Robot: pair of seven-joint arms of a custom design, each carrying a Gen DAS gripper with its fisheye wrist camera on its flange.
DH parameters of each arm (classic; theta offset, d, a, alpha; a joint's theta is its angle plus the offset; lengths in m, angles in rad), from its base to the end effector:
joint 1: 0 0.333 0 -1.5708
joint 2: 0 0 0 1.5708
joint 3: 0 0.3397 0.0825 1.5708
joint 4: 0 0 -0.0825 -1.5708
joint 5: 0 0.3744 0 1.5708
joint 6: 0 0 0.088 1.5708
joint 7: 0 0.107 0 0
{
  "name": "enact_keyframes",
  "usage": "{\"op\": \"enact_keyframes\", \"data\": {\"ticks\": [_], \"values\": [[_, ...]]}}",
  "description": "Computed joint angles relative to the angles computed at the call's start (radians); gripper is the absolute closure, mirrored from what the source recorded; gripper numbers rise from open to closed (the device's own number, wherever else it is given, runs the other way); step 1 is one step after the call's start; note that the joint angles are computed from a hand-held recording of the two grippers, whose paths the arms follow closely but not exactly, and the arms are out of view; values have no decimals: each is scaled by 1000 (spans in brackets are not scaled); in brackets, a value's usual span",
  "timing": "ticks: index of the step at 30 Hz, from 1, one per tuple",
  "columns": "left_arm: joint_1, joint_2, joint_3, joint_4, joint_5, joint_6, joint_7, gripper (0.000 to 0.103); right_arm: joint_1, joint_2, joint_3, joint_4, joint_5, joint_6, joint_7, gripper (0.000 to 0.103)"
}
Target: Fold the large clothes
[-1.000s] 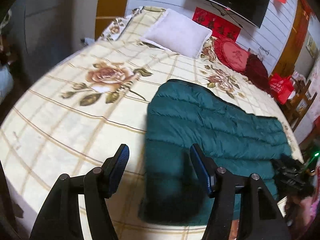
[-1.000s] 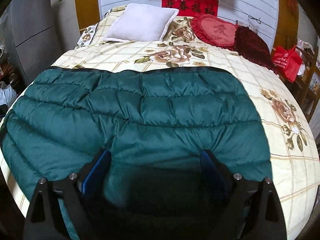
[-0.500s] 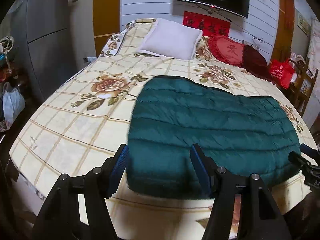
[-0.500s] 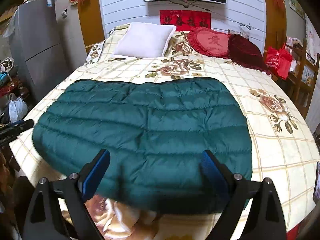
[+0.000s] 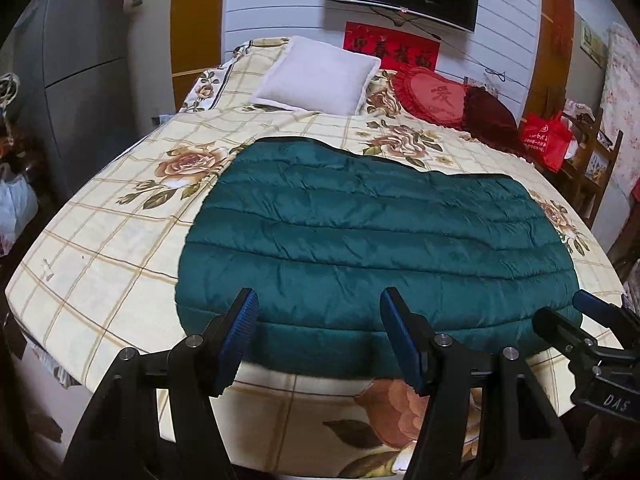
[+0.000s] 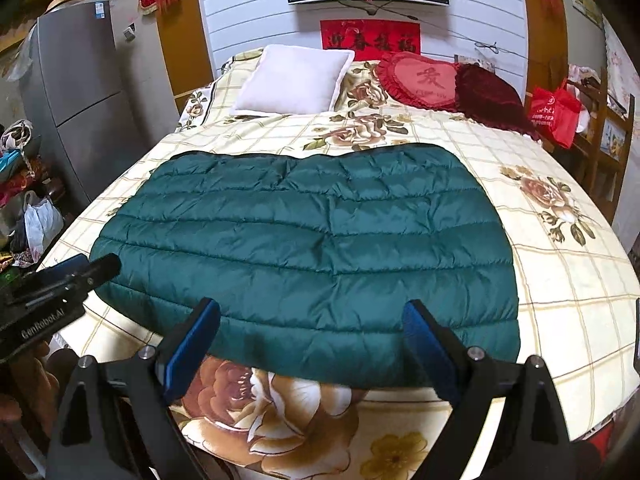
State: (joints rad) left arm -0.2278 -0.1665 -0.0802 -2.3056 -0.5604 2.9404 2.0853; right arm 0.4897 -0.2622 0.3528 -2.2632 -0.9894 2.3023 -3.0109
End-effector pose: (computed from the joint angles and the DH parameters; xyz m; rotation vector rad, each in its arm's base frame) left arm 0.5033 -0.1261 0.5303 -1.4954 2.0774 -0.9908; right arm 0.3296 0.3613 0.5270 -1.4465 1.8796 -0.8804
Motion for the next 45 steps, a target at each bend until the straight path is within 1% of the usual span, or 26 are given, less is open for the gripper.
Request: {"op": "enact_keyframes", "data": {"ticks": [2, 5, 6, 9, 12, 21, 24, 33, 45], "values": [[13, -6, -22, -19, 45, 28, -39, 38, 2, 8, 8, 5, -4, -15, 13, 8], [2, -15, -27, -49, 86, 81, -59, 38, 12, 20, 10, 11, -6, -32, 9, 8], [10, -18, -37, -59, 119, 93, -84, 38, 15, 24, 8, 12, -5, -35, 8, 8], [26, -19, -51, -67, 205, 103, -156, 38, 21, 21, -2, 5, 2, -26, 8, 8], [-33, -17, 2, -63, 156, 90, -117, 38, 21, 12, -3, -2, 2, -27, 17, 8], [11, -20, -38, -87, 277, 137, -228, 38, 16, 1, 0, -10, 4, -25, 18, 8], [4, -19, -29, -88, 296, 138, -247, 38, 15, 4, 1, -10, 4, -23, 16, 8], [-20, -15, -6, -90, 305, 144, -247, 38, 19, 14, 0, -7, -3, -25, 17, 8], [-6, -6, -20, -86, 323, 136, -274, 38, 14, 13, -9, -18, 3, -3, 23, 8]]}}
